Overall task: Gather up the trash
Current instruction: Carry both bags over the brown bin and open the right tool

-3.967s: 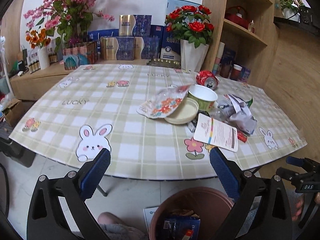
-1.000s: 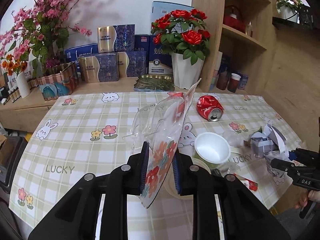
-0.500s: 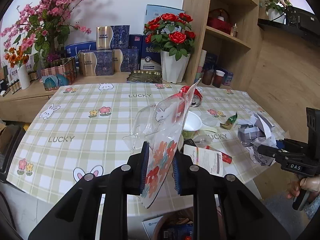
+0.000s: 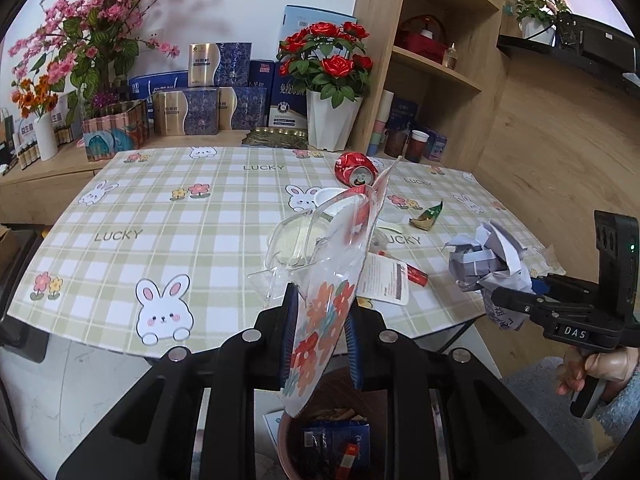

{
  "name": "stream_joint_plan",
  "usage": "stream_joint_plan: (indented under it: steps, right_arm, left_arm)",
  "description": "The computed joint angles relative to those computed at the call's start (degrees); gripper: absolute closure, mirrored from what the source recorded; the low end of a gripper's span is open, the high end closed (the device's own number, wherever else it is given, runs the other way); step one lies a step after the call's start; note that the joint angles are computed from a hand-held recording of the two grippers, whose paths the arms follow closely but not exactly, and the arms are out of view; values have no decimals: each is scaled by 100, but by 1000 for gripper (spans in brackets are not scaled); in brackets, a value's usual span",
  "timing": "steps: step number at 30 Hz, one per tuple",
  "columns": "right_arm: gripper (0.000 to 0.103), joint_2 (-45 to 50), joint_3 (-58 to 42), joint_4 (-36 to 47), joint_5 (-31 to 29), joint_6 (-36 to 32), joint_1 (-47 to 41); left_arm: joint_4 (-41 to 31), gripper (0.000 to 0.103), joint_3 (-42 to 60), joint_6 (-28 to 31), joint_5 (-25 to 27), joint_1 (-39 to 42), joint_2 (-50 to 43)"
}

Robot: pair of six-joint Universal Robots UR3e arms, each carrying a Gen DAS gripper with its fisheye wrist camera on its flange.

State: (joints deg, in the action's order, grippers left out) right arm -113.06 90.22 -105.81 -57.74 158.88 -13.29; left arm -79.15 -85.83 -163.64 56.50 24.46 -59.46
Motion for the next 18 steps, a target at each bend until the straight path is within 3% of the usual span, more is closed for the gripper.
stream_joint_plan:
  steps: [8, 12, 18]
  right_arm:
    - [57, -428, 604, 781, -5, -708, 216]
    - [57, -264, 1054, 589, -298, -662, 763]
    - [57, 765, 1404, -273, -949, -168, 1785]
  left_arm:
    - [-1124, 81, -263, 736, -455, 674, 925]
    - [-1957, 81, -287, 1291, -749, 1236, 1284]
    - [-2829, 82, -428, 1931, -916, 1795, 1661]
